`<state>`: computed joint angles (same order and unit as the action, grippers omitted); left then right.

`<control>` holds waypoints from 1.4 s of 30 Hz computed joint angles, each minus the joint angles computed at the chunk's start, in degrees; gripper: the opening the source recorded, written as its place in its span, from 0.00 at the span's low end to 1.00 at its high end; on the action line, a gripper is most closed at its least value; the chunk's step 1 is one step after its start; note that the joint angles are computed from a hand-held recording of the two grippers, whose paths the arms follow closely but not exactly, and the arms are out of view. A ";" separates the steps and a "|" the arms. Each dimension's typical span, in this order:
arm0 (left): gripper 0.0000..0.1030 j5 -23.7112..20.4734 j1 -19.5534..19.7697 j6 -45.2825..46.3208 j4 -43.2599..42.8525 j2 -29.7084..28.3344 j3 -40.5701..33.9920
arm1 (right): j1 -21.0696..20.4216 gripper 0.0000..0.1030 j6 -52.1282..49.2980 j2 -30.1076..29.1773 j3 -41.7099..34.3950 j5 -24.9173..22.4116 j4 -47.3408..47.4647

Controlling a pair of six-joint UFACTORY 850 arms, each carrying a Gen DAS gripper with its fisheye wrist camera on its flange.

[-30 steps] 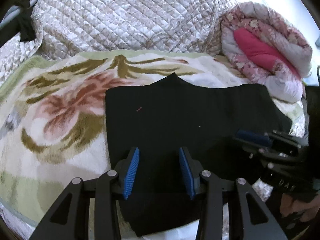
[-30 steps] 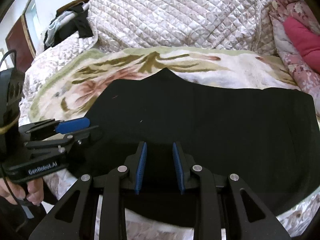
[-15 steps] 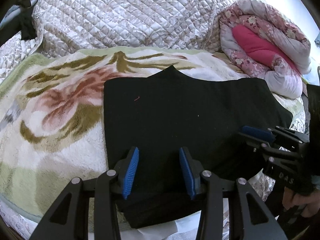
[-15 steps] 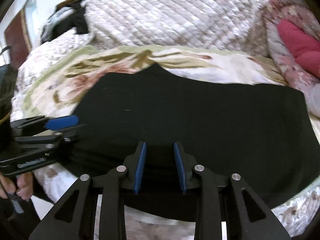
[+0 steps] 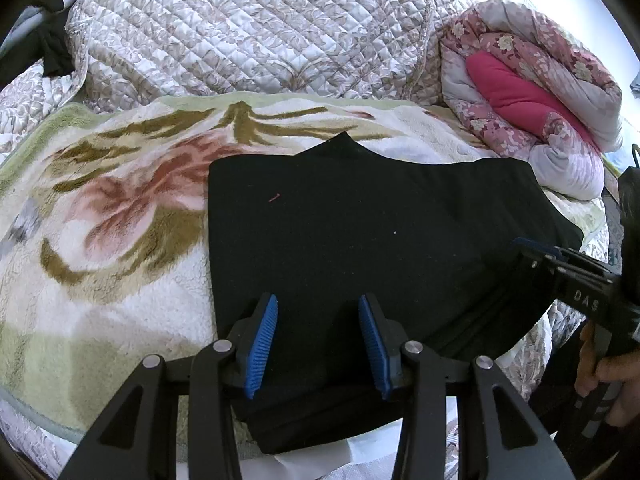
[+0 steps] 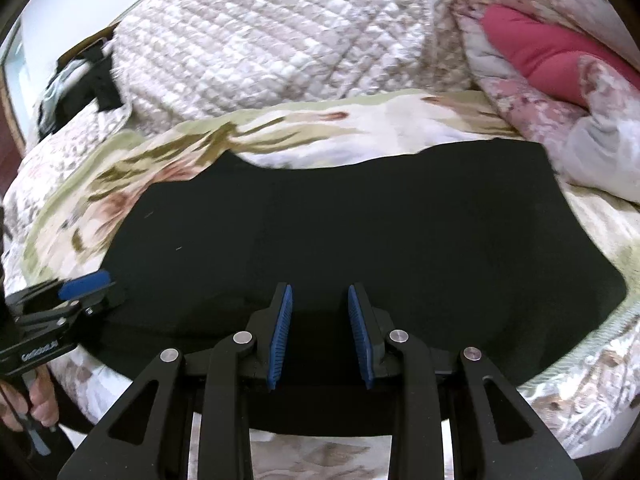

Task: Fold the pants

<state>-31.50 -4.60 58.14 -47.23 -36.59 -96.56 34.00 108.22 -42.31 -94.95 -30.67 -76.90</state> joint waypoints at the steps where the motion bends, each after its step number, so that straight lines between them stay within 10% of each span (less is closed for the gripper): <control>1: 0.44 -0.06 0.02 0.03 -0.03 -0.01 -0.01 | -0.16 0.31 1.41 0.44 0.63 -0.53 -0.26; 14: 0.44 -0.15 0.12 0.26 -0.30 0.01 0.09 | -1.91 0.49 37.02 11.62 17.02 -7.40 -17.22; 19: 0.44 -0.17 0.15 0.46 -0.45 0.00 0.11 | -0.27 0.60 37.74 12.00 17.62 -17.20 -15.44; 42: 0.45 0.26 0.06 0.60 -0.55 0.27 0.63 | -3.32 0.66 63.47 14.20 25.21 -6.85 -25.17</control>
<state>-31.24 -4.53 58.74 -47.77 -36.32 -95.93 30.68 171.69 -28.11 -69.74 -37.52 -102.07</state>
